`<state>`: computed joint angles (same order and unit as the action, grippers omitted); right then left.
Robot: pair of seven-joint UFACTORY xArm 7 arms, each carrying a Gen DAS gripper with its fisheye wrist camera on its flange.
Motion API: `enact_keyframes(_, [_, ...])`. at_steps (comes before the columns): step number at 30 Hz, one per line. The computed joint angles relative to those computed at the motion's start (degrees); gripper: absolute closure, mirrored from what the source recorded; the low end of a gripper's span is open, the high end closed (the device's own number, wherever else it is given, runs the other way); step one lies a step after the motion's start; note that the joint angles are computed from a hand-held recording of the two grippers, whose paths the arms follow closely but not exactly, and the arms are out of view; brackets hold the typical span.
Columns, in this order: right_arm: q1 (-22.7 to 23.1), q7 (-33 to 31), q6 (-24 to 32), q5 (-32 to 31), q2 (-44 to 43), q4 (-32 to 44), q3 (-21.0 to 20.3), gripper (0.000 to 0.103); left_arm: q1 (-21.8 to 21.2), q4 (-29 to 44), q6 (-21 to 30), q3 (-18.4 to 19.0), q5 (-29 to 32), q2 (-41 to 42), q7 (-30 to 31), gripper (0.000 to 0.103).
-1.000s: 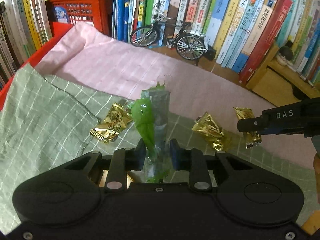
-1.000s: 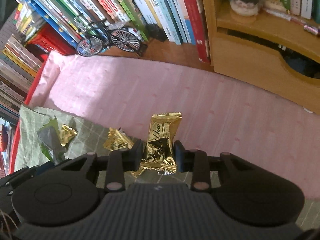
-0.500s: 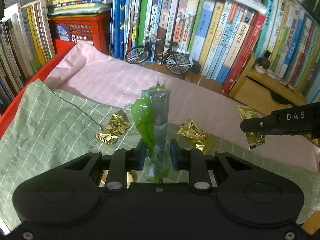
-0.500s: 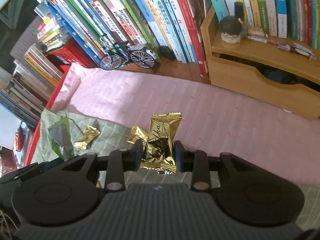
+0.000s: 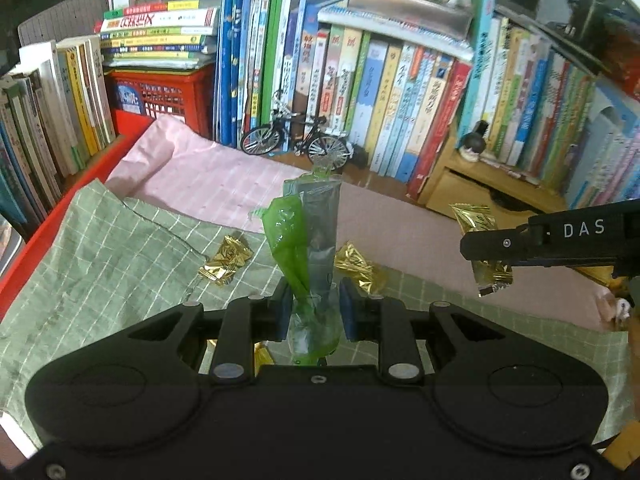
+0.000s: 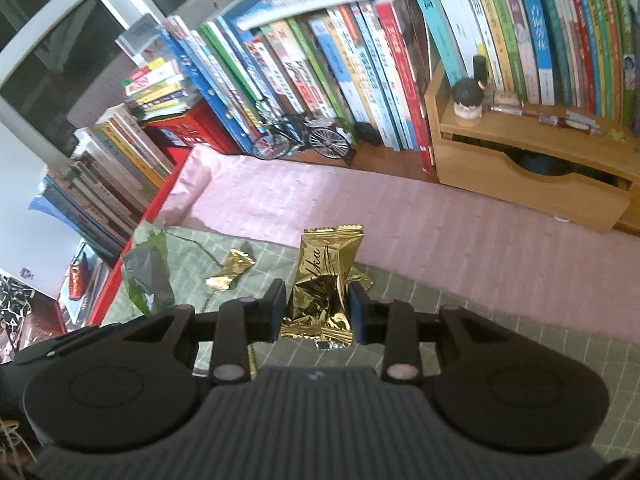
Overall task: Collect trash
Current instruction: 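Carry the gold wrapper and green wrapper over the black trash bin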
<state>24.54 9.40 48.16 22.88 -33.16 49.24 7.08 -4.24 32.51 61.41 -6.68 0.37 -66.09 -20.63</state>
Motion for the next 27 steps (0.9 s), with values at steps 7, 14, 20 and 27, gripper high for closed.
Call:
enact_keyframes(7, [0.43,3.81,2.24,-1.52,-5.79,-0.09,2.12,0.066,-0.91,2.17,5.84,0.42,-0.39,-5.81,1.06,0.080])
enact_keyframes(14, [1.89,8.78,4.21,-2.65,-10.79,-0.55,5.01,0.065,-0.49,3.63,13.13,1.58,-0.67,-12.57,3.09,0.080])
enact_keyframes(20, [3.71,14.18,6.53,-3.40,-14.78,-1.28,8.06,0.065,0.16,4.76,21.49,3.16,-1.14,-19.33,5.34,0.080])
enact_keyframes(27, [5.84,21.19,9.77,-3.95,-18.50,-1.45,11.98,0.065,1.80,7.33,31.26,6.07,-1.13,-26.42,8.08,0.080])
